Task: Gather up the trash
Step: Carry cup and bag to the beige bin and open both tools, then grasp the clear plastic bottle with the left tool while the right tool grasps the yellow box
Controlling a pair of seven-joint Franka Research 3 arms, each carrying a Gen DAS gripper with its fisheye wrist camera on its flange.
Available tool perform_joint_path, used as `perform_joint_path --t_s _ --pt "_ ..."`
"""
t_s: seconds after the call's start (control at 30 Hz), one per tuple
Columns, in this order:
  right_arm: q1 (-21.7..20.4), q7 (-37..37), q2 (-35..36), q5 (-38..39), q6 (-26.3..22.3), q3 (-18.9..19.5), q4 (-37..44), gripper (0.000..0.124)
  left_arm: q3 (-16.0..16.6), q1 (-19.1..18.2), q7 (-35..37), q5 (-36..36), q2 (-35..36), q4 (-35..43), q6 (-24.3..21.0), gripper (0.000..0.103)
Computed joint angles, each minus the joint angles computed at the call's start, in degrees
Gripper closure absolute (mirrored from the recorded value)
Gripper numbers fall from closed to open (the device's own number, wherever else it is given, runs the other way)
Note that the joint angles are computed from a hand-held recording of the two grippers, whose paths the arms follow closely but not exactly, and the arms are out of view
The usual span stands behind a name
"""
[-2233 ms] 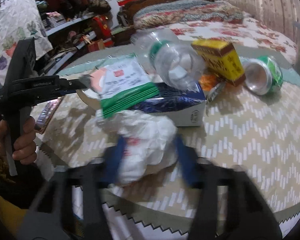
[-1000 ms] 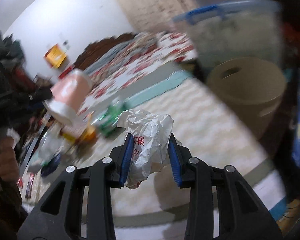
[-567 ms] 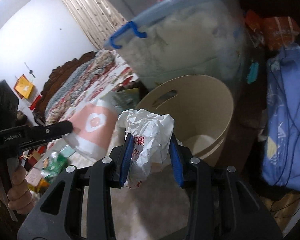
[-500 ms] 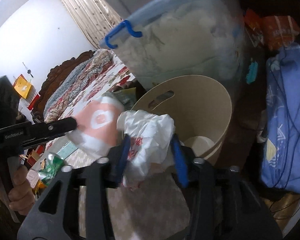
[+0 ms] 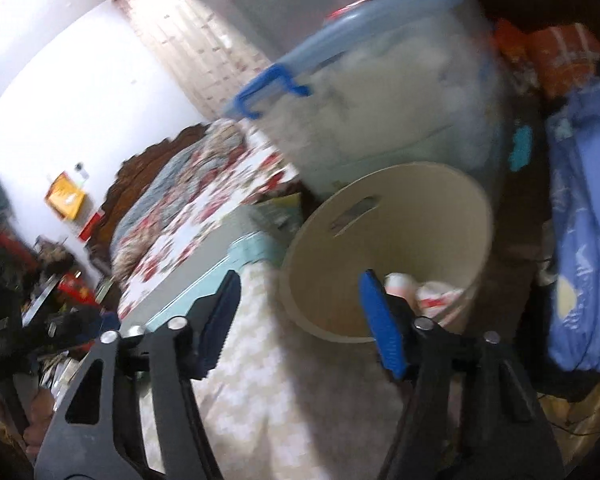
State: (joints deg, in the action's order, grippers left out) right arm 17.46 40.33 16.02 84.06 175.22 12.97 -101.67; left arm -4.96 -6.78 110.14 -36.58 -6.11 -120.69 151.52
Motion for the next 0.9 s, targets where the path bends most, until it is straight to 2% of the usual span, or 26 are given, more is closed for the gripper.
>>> perform_joint_path --t_s 0.1,0.2,0.23,0.3,0.33,0.47,0.63,0.67,0.73,0.87,0.9 --pt "1.04 1.01 -0.09 -2.92 -3.0 0.59 0.01 0.066 1.59 0.37 -0.12 1.59 -9.36 -9.83 0.27 0.047" --pt "2.43 2.99 0.27 -6.66 -5.71 1.31 0.65 0.066 4.03 1.46 -3.22 5.43 -19.06 -18.65 0.33 0.047" --pt "2.87 3.49 0.52 -7.63 -6.64 1.66 1.09 0.067 4.39 3.45 -3.72 5.95 -23.52 -22.05 -0.18 0.047" --pt "3.9 4.03 1.19 -9.57 -9.01 2.58 2.23 0.067 6.14 4.57 -7.94 9.74 -28.85 -25.82 -0.24 0.047" --pt "4.43 4.32 1.44 -10.46 -9.53 2.87 2.66 0.067 6.37 7.42 -9.76 11.33 -32.76 -28.05 -1.52 0.047" --pt "7.99 6.57 3.52 -17.42 -11.58 4.14 5.71 0.067 9.26 12.97 -17.22 17.23 -40.53 -32.06 -2.62 0.047" --pt "12.32 10.05 5.5 -27.46 -13.35 5.83 8.76 0.066 15.28 15.37 -21.51 20.2 -45.94 -34.31 -4.09 0.047" --pt "12.99 10.35 5.72 -28.96 -13.59 6.11 9.23 0.066 16.07 15.1 -22.09 20.75 -46.22 -34.29 -4.27 0.047" --pt "14.34 10.33 5.9 -31.91 -14.23 6.78 9.83 0.066 18.3 14.26 -23.08 21.29 -45.51 -33.94 -4.48 0.036" --pt "17.12 12.84 6.35 -37.88 -14.97 6.47 10.97 0.067 22.53 11.16 -22.82 19.51 -43.0 -33.1 -4.86 0.034" --pt "17.59 13.81 6.63 -39.06 -15.43 6.45 11.51 0.067 23.5 10.31 -22.6 18.44 -42.3 -32.74 -5.16 0.029"
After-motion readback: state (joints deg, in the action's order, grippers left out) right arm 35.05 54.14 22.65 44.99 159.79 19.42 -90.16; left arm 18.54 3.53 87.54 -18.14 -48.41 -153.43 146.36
